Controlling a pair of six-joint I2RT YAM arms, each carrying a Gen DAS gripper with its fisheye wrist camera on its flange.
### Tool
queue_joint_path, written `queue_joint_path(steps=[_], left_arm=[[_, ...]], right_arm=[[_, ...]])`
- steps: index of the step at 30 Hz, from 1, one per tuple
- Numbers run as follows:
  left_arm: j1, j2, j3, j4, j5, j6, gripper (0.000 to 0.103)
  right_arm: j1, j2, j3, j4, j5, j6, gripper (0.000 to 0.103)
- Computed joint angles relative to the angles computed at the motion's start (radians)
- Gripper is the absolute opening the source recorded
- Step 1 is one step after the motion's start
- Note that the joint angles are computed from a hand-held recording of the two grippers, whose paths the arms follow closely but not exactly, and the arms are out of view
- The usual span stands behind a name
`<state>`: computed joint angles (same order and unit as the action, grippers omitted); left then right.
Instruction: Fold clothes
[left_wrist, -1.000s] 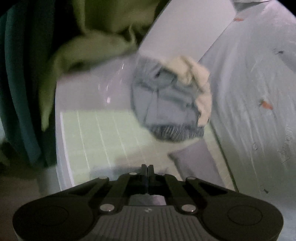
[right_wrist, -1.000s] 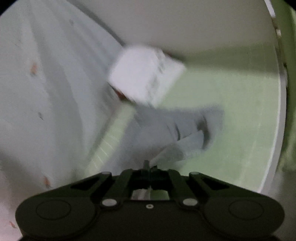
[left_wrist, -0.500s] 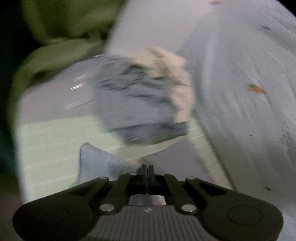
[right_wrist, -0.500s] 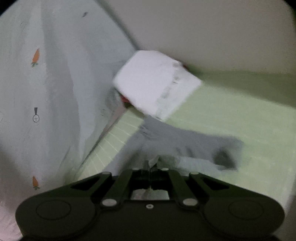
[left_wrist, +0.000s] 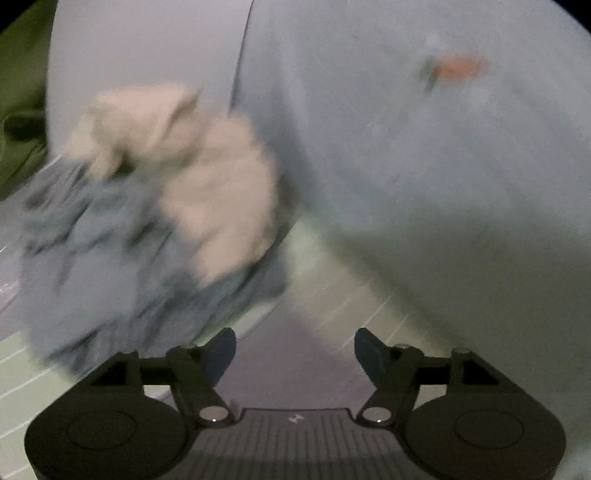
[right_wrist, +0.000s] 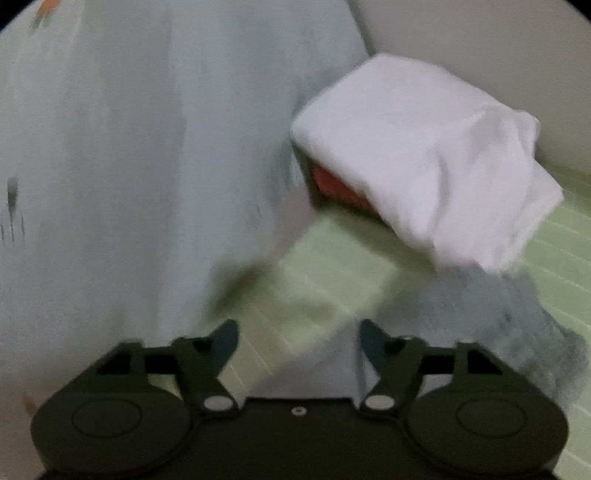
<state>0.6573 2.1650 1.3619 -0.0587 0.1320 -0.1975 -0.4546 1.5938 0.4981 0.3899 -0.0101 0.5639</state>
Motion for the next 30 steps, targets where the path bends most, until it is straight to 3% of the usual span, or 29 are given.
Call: queue_joint_path(steps=[3, 5, 9, 13, 15, 16, 18, 21, 22, 23, 30], left_arm=[[0.036, 0.038, -0.063, -0.054, 0.0, 0.096, 0.072], [0.049, 0.058, -0.093, -0.063, -0.003, 0.109, 0.072], [0.051, 0.052, -0.16, 0.009, 0.036, 0.087, 0.075], [0.03, 0.041, -0.181, 0.033, 0.079, 0.107, 0.071], [0.003, 0.035, -0.19, 0.033, 0.058, 0.145, 0.043], [-0.013, 0.031, -0.194, 0.034, 0.031, 0.157, 0.035], [-0.04, 0.026, -0.197, 0.032, -0.014, 0.183, 0.007], [-0.03, 0.027, -0.203, 0.027, -0.004, 0.215, 0.006], [-0.023, 0.022, -0.214, 0.029, 0.002, 0.218, 0.006], [-0.014, 0.013, -0.232, 0.035, 0.01, 0.218, 0.006], [0.087, -0.123, -0.471, 0.126, 0.048, 0.319, 0.006]], right_arm=[[0.084, -0.067, -0.145, -0.019, 0.143, -0.042, 0.078], [0.118, -0.109, -0.237, -0.043, 0.184, -0.013, 0.078], [0.117, -0.151, -0.369, -0.003, 0.095, 0.094, 0.078], [0.203, -0.119, -0.411, 0.06, 0.086, 0.233, 0.078], [0.255, -0.062, -0.39, 0.087, 0.102, 0.256, 0.078], [0.283, -0.037, -0.377, 0.093, 0.114, 0.26, 0.079], [0.354, 0.005, -0.336, 0.061, 0.18, 0.211, 0.077], [0.465, 0.058, -0.255, -0.049, 0.307, 0.064, 0.042], [0.47, 0.054, -0.264, -0.033, 0.296, -0.001, 0.022], [0.472, 0.048, -0.271, -0.022, 0.281, -0.056, 0.012], [0.381, -0.036, -0.334, -0.041, 0.214, -0.19, 0.005]])
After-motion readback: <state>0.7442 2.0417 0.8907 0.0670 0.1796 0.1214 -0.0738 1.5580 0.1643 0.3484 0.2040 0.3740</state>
